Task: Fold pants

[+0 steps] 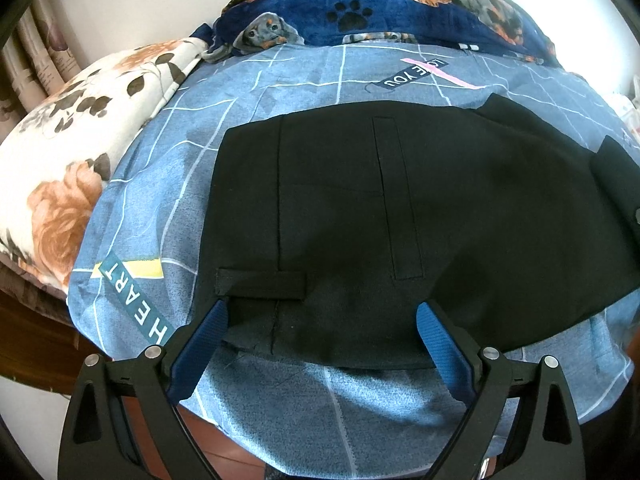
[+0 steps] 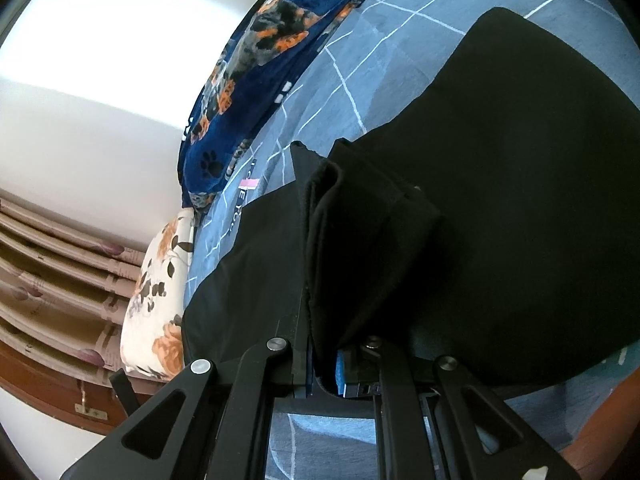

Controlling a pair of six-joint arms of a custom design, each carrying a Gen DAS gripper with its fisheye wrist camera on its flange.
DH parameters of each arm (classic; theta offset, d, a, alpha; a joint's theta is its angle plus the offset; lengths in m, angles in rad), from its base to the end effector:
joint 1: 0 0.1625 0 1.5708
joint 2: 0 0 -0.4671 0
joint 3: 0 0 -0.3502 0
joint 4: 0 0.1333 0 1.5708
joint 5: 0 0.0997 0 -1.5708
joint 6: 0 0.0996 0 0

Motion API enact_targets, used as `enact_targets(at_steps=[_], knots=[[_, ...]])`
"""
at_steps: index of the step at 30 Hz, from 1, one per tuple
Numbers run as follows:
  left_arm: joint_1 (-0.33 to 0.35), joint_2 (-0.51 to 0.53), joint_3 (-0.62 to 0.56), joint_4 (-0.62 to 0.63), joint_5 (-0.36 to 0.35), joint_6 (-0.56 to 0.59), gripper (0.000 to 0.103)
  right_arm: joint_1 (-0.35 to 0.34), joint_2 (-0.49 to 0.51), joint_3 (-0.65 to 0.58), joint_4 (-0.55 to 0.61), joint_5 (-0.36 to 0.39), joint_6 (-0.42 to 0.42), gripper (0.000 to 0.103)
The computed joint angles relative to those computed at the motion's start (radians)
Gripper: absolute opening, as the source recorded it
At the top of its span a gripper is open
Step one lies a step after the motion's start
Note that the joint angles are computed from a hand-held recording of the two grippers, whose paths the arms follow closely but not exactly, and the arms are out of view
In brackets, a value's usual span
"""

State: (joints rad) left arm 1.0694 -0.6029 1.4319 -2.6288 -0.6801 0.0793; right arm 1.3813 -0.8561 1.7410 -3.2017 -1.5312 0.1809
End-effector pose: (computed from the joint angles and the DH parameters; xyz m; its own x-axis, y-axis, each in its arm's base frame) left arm -0.1674 -0.7438 0.1308 -0.5972 0.2147 -0.7728 0.5170 0.8397 -0.1663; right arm 0.0088 -0.6826 0.2389 -0.9454 0.2890 -0.1507 0.3135 0.6804 -0.6624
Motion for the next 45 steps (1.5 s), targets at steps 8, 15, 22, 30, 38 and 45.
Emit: enact_targets(at_steps=[8,15,22,30,38,45], knots=[[0.002,0.001,0.000,0.000,0.002,0.002,0.096,0.008,0.003,-0.004,0.005,-0.017,-0.019,0.011],[0.002,0.002,-0.001,0.000,0.003,0.004,0.096,0.015,0.006,-0.006,0.006,-0.030,-0.029,0.011],[0.000,0.003,-0.001,0.002,0.003,0.001,0.096,0.018,0.007,-0.006,0.007,-0.033,-0.032,0.011],[0.002,0.004,-0.001,0.002,0.005,0.006,0.097,0.027,0.009,-0.007,0.011,-0.045,-0.048,0.011],[0.001,0.005,-0.001,0.003,0.007,0.005,0.097,0.030,0.011,-0.009,0.018,-0.045,-0.052,0.011],[0.002,0.006,-0.002,0.003,0.007,0.006,0.097,0.030,0.014,-0.012,0.026,-0.047,-0.055,0.014]])
